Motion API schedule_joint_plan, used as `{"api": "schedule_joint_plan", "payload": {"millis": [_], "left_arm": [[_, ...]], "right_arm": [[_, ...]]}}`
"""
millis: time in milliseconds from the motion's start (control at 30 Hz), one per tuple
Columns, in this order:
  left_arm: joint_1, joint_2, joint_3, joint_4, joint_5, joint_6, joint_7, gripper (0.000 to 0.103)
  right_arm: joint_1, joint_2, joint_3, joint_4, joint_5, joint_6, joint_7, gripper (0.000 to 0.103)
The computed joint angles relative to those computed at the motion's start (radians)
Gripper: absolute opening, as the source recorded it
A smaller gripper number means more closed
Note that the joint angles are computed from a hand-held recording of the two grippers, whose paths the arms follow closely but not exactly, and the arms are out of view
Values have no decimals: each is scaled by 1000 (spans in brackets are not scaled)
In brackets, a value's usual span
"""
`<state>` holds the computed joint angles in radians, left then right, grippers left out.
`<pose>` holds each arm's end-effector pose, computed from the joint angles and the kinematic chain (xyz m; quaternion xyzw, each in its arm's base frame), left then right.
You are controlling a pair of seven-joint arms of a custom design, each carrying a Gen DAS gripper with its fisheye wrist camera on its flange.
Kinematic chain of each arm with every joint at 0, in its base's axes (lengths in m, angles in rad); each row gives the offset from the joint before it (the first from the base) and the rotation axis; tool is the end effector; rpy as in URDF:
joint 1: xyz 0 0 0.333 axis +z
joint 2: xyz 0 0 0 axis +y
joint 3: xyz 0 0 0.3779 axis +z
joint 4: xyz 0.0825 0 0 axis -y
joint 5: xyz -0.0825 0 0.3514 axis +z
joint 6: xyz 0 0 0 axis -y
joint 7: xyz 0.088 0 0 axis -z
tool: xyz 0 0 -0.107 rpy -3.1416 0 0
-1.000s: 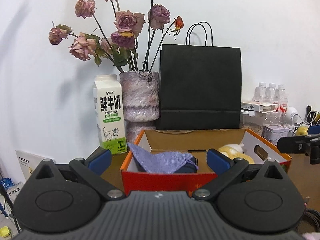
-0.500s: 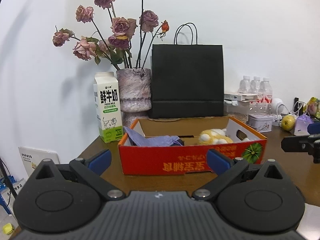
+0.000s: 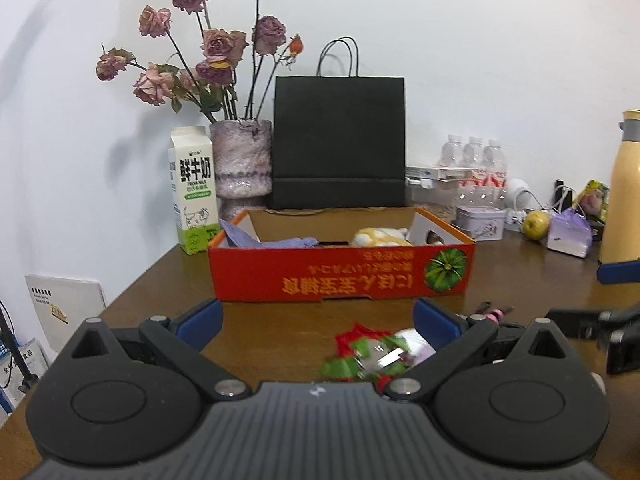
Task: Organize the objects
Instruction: 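Withdraw both grippers from the red box toward the remaining items, then close the right gripper on the white cloth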
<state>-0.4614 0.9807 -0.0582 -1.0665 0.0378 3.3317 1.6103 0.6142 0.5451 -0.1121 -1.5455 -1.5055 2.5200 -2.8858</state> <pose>0.7379 -0.3958 0.4418 -0.3946 0.6963 -0.5143 0.3081 0.6285 0.3764 0.4436 -0.5492 0.6314 -0.4354 0.3320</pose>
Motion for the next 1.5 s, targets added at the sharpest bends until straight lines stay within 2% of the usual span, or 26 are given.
{"api": "schedule_joint_plan", "payload": {"millis": [67,233,500,600,733,900,1000,1133,1200,1267,1367,1500], "left_arm": [[7,-21,-19,-46,9,10,4,103],[1,-57,-21,-125,12,34,13,103],[12,-101,-62,-210,51,-3,54,103],[15,-112,-69,-235,53,8,59,103],[17,-114,-68,-234,39,-4,51,103],[-21,-116,-3,-221,6,-33,17,103],[-41,-115,34,-210,-10,-57,-15,103],[-30,-112,28,-191,-5,-97,-49,103],[-19,-112,15,-186,5,-110,-59,103],[-15,-112,10,-187,15,-111,-67,103],[-12,-113,9,-192,28,-101,-76,103],[-15,-113,12,-191,37,-104,-86,103]], "right_arm": [[7,-14,2,-34,-8,-3,2,103],[-5,-47,29,-113,-24,15,26,103],[-24,-79,62,-182,-34,51,20,103],[-33,-79,72,-181,-32,65,0,103],[-58,-58,85,-156,52,116,-114,103],[-68,-3,80,-87,214,169,-332,103],[-54,27,55,-44,262,180,-389,103],[-35,42,15,-26,315,205,-410,103],[-18,41,-12,-32,324,223,-406,100],[-3,41,-39,-35,320,257,-402,86],[21,41,-70,-38,308,274,-393,75],[30,36,-89,-49,301,295,-366,68]]}}
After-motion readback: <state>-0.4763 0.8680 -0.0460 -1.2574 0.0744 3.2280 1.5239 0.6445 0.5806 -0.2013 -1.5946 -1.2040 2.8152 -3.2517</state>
